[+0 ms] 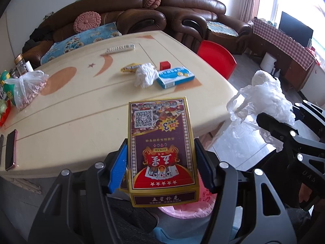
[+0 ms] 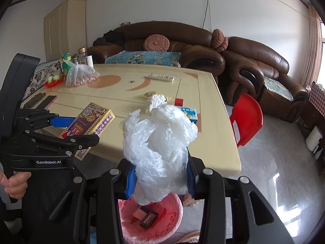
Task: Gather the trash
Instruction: 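Lift the card box with the left tool while the right tool carries the plastic bag toward the bin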
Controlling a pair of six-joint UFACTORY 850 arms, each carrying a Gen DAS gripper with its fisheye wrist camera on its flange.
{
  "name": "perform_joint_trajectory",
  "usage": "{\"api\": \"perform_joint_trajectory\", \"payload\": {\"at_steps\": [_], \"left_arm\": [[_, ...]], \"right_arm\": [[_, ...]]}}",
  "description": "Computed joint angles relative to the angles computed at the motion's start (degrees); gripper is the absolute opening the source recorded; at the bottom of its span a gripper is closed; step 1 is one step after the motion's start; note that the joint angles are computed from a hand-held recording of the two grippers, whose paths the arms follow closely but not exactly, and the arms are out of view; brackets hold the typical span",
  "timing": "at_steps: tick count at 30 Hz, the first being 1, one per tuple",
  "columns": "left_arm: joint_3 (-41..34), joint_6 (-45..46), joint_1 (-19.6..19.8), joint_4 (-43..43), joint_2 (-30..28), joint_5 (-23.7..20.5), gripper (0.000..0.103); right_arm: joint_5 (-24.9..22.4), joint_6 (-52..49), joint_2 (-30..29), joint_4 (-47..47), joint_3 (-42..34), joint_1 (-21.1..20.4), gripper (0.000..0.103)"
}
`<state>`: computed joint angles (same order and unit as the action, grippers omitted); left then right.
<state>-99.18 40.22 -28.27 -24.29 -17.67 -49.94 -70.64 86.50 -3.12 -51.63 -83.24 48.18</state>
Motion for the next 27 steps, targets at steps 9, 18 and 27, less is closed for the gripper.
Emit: {"api": "perform_joint_trajectory", "payload": {"at_steps": [9,18,27], "left_arm": [[2.9,-1.1,-1.2,2.7,-0.7,-0.8,0.061],[3.4,-2.9,-2.4,5.3,-3.5,-2.4,0.061],[3.7,-5.2,-3.6,8.5,-6.8,-4.4,0.061]], "right_arm": [[4.4,0.6,0.3,4.4,3.3,-1.5,0.039],[9.3,0.7,1.2,8.6,7.6,-3.9,0.039],[16.0,-0.6,1.5,15.0,12.2,-7.3,0.039]]}}
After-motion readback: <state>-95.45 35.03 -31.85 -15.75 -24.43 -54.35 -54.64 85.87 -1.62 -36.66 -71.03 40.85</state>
